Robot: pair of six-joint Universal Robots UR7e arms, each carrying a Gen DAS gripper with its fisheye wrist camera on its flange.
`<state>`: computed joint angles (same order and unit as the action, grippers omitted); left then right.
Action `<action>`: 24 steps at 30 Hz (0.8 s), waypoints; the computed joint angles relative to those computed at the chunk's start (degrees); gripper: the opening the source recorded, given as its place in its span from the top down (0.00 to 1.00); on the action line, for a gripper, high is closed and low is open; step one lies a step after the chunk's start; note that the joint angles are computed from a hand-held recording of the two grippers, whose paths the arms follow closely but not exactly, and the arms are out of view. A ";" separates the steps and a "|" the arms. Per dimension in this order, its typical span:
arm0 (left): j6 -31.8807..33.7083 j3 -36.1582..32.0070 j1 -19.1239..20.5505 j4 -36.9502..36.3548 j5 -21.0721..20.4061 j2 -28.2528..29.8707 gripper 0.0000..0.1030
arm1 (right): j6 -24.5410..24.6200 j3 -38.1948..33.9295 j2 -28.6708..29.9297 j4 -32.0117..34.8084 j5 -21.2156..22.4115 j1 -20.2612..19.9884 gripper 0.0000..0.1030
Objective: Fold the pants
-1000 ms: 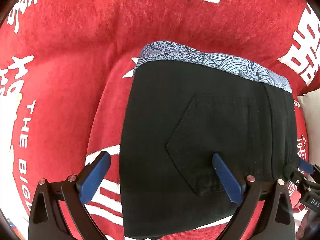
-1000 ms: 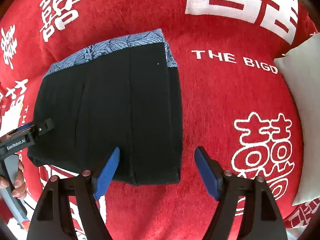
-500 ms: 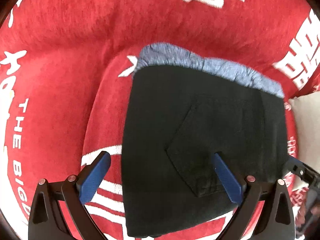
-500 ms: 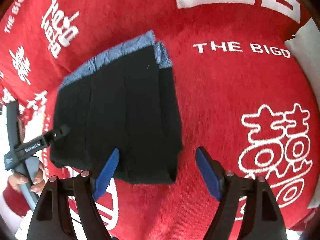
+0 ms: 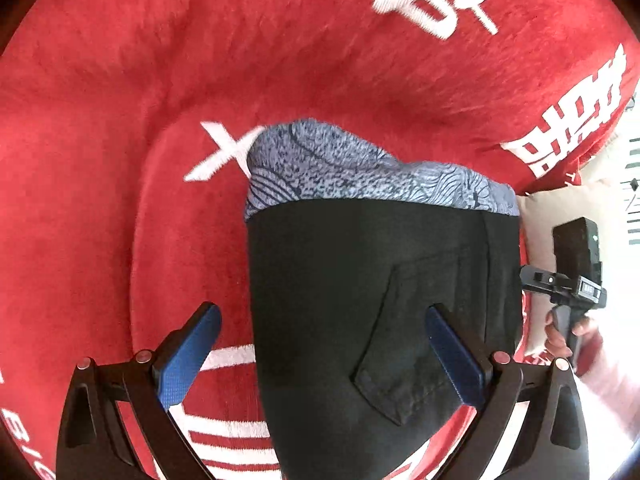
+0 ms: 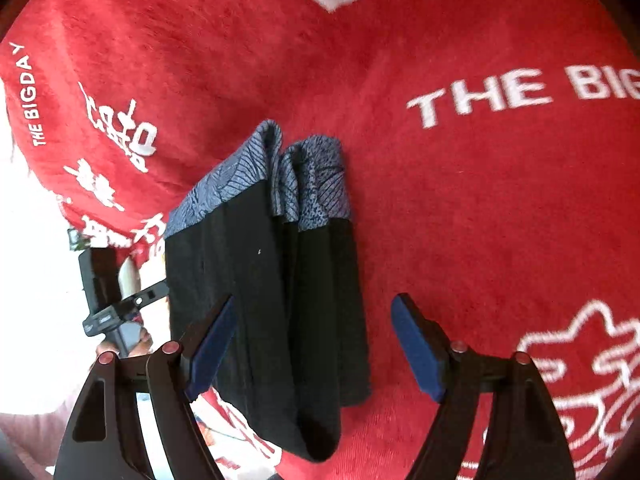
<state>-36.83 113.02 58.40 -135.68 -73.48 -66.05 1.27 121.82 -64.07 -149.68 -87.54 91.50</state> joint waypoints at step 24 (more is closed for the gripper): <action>0.09 1.30 -5.58 -3.21 3.89 1.40 0.39 | 1.80 -0.73 2.82 -1.50 5.11 1.78 0.56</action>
